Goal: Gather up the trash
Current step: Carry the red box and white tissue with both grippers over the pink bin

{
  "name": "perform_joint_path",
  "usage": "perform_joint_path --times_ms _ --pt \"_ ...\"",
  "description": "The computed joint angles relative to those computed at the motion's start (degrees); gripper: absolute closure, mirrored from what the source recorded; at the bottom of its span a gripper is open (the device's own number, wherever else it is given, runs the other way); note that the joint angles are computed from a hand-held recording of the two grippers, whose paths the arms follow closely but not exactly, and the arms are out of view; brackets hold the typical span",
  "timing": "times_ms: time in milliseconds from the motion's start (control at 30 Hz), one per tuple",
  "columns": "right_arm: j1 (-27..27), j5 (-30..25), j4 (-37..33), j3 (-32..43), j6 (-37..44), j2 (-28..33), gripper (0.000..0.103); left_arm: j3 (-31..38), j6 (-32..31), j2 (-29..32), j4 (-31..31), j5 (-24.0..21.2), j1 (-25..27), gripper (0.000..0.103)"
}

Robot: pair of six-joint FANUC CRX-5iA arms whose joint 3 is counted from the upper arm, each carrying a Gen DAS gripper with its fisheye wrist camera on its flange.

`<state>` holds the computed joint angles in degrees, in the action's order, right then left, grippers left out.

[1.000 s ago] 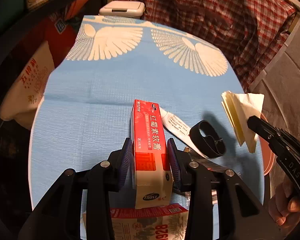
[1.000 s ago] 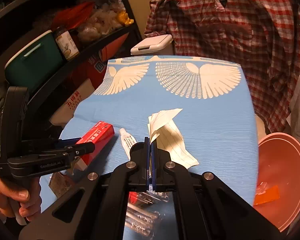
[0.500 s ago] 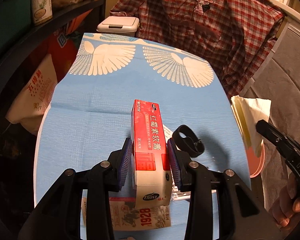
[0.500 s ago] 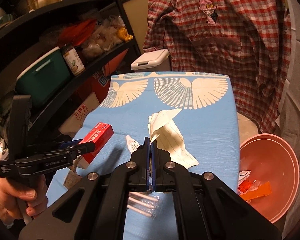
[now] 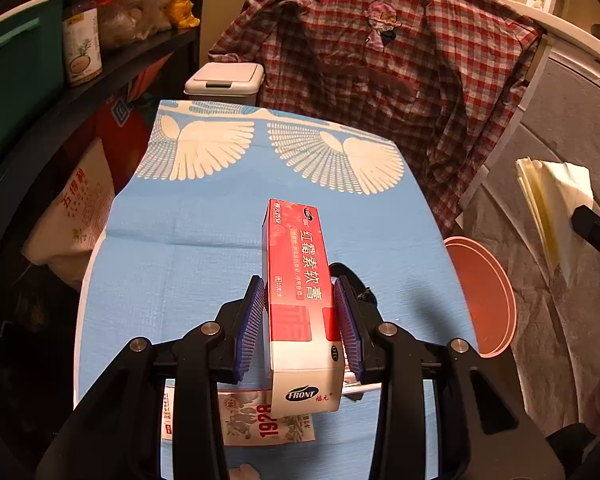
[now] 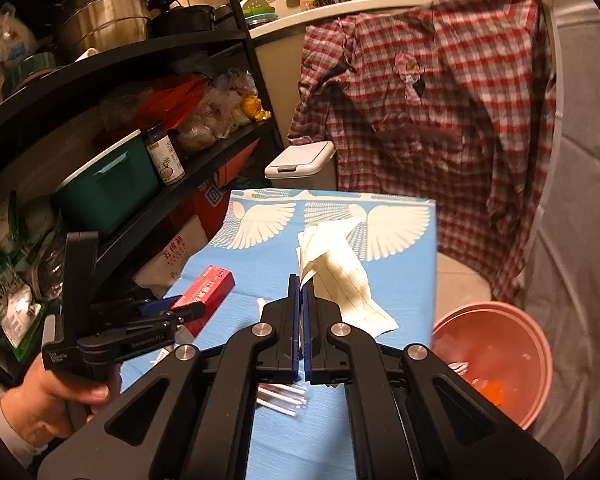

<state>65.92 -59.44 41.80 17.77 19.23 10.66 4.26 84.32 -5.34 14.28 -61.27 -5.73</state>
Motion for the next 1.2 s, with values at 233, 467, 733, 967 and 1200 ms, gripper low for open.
perform_joint_path --times_ms 233,467,733,967,1200 --pt "0.1 -1.6 4.0 -5.7 -3.4 -3.2 0.101 0.2 0.4 -0.6 -0.6 1.3 -1.1 0.067" --pt "-0.4 -1.0 8.1 -12.8 -11.5 -6.3 0.101 0.5 0.8 -0.9 -2.3 3.1 -3.2 0.067" --pt "-0.2 -4.4 10.3 -15.4 -13.4 -7.4 0.101 1.1 1.8 -0.4 -2.9 5.2 -5.7 0.067" --pt "-0.2 -6.4 10.7 -16.4 -13.7 -7.8 0.101 1.8 2.1 0.7 -2.9 6.8 -8.5 0.067" --pt "-0.5 -7.5 10.2 -17.9 -14.3 -9.0 0.101 2.4 2.1 1.9 -2.5 8.2 -11.2 0.067"
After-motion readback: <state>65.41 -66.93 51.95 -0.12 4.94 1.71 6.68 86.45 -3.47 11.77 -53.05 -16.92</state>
